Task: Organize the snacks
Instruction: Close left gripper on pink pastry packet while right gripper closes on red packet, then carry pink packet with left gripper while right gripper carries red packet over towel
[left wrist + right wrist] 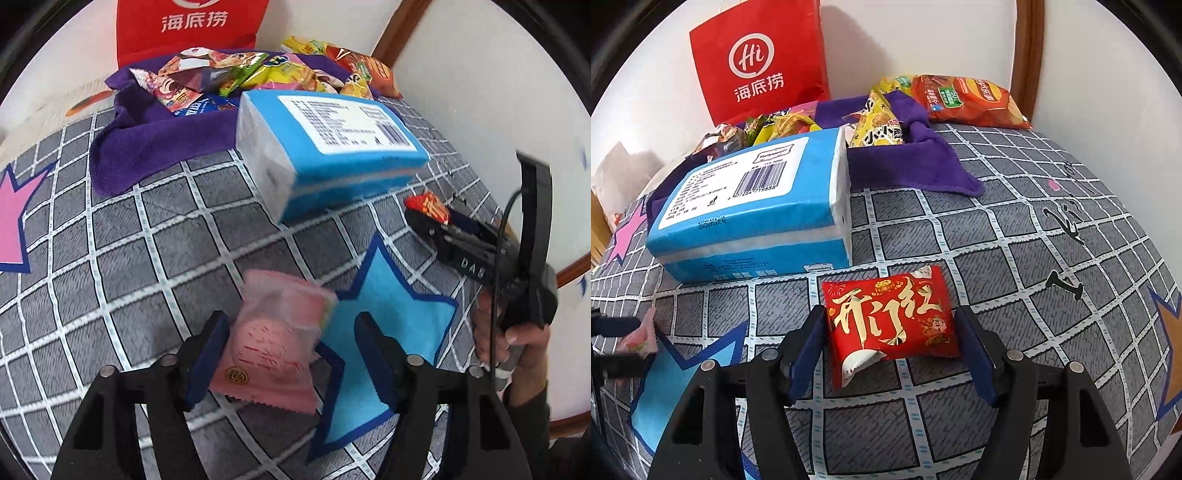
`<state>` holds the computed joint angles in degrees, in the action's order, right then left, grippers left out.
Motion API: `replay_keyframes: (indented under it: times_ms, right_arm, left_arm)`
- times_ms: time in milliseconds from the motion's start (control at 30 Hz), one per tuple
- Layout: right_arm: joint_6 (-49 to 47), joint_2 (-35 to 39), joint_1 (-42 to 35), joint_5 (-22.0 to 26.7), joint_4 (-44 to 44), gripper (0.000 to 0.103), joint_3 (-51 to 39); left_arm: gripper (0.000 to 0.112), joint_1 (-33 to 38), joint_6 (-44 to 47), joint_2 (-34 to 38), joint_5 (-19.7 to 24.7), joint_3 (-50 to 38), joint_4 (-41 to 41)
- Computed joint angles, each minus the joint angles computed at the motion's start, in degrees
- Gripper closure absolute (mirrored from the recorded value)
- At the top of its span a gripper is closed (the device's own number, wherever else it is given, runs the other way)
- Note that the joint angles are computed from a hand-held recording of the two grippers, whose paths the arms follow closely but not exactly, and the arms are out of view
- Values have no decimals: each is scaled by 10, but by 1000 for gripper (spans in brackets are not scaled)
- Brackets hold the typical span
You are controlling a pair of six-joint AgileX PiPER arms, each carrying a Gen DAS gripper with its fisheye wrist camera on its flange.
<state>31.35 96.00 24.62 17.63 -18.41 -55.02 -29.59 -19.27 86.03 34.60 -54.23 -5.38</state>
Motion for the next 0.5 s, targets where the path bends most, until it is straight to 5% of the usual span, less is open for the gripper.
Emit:
replay_keyframes:
  times_ms: [267, 367, 500]
  right_arm:
    - [-19, -1, 0, -3, 14, 31, 1]
    - [-26, -3, -2, -6, 22, 33, 4]
    - [8, -10, 4, -5, -10, 40, 11]
  left_arm:
    - [46, -85, -228, 10, 21, -6, 184]
    - [67, -104, -307, 21, 42, -17, 253]
    - [69, -96, -289, 24, 46, -24, 248]
